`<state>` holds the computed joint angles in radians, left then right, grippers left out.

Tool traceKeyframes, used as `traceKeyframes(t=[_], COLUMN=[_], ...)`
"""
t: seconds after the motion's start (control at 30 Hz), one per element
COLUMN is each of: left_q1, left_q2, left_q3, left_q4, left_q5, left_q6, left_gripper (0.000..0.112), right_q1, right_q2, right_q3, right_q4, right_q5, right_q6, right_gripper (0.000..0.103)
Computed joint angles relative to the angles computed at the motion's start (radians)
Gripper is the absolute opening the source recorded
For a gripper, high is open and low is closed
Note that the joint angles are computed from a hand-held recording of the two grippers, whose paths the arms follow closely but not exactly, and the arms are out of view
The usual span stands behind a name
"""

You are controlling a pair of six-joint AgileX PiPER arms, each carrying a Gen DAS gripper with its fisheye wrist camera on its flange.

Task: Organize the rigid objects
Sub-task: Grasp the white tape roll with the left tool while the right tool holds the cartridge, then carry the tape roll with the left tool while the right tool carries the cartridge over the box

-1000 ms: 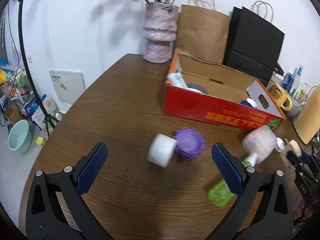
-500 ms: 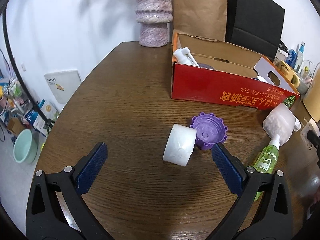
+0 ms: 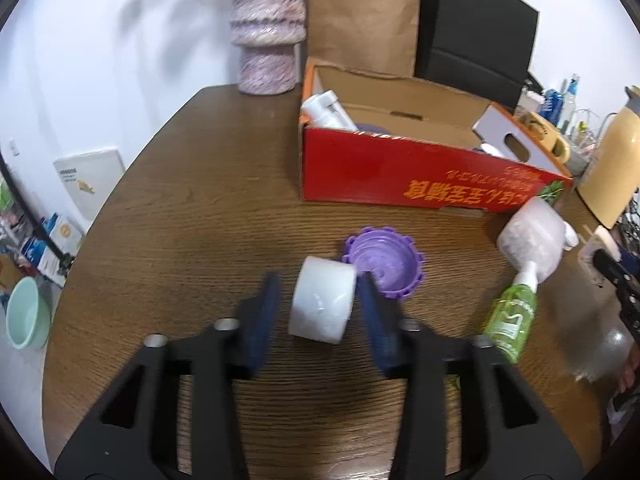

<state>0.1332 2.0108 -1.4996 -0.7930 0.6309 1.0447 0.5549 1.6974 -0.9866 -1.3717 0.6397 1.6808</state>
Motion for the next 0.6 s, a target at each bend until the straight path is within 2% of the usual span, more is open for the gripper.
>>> traceKeyframes(t=[0.1, 0.3, 0.6], left_q1=[0.004, 0.017, 0.008], left_q2=[-0.028, -0.037, -0.073], left_q3=[0.043, 0.052, 0.103], left_q4=[-0.066, -0.117, -0.154], left_q5=[-0.02, -0.014, -0.071], left_q6=[0.074, 0.095, 0.119], left_gripper=[0.021, 0.021, 0.021], right_q1=[0.001, 0.012, 0.022], right_q2=[0.0, 0.002, 0.004], right_q3=[-0.001, -0.004, -0.007], right_q4=[0.002, 0.004, 0.007], right_q5=[0.001, 0.012, 0.029], right_q6=[-0.001, 0.002, 0.01], right_gripper=[0.036, 0.036, 0.036])
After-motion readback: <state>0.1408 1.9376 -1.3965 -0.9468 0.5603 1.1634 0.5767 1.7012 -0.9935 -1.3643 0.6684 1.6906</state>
